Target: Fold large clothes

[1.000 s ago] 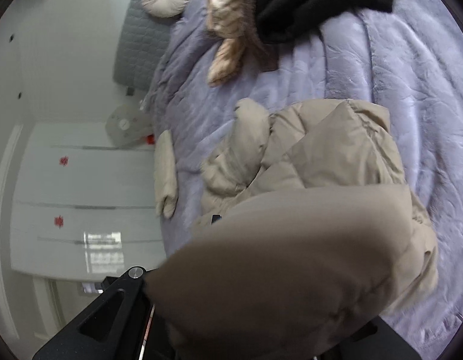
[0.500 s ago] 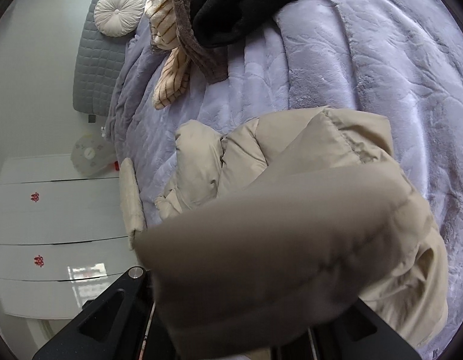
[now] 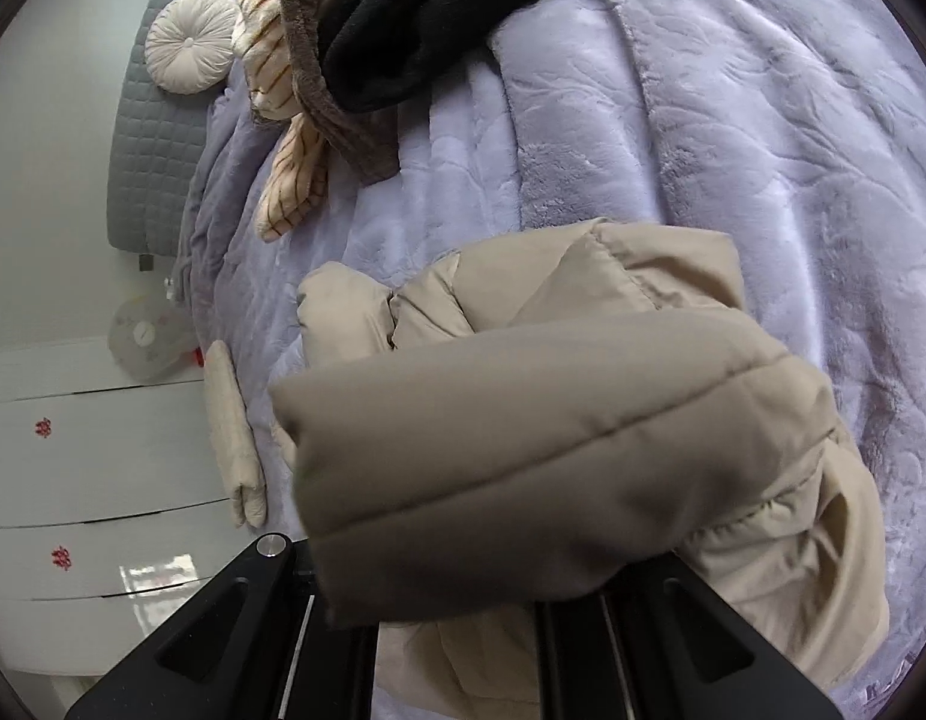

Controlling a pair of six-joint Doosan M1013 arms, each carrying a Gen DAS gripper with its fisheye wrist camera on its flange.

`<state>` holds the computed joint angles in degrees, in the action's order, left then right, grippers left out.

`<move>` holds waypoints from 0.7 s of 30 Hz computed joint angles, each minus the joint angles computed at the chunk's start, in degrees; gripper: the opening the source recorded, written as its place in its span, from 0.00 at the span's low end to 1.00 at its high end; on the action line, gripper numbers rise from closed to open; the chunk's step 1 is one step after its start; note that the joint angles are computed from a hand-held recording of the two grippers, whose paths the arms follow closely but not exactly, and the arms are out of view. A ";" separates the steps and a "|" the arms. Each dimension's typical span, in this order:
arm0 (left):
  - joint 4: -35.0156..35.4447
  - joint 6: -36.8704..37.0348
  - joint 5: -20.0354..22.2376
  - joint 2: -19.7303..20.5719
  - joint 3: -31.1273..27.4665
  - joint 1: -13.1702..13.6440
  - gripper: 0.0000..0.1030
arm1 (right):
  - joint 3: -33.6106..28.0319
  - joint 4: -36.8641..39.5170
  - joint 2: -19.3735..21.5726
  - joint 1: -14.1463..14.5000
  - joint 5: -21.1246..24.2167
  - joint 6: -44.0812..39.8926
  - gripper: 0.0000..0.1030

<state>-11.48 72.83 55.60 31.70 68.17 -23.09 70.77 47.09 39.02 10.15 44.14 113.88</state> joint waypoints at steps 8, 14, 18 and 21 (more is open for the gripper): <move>8.26 -10.99 -2.38 -0.55 2.68 -0.26 0.56 | -1.12 -8.57 -3.53 1.16 0.72 -6.35 0.82; 9.55 -10.95 -3.92 0.92 3.53 -0.44 0.37 | -4.71 -31.62 -3.80 4.38 7.82 -5.29 0.16; 16.24 -13.46 -3.42 3.98 0.97 -1.83 0.37 | -6.69 -39.34 -1.47 5.07 8.71 -3.56 0.16; 19.44 -14.86 -2.29 7.18 -1.81 -1.79 0.37 | -8.64 -43.77 0.92 4.50 9.35 0.17 0.16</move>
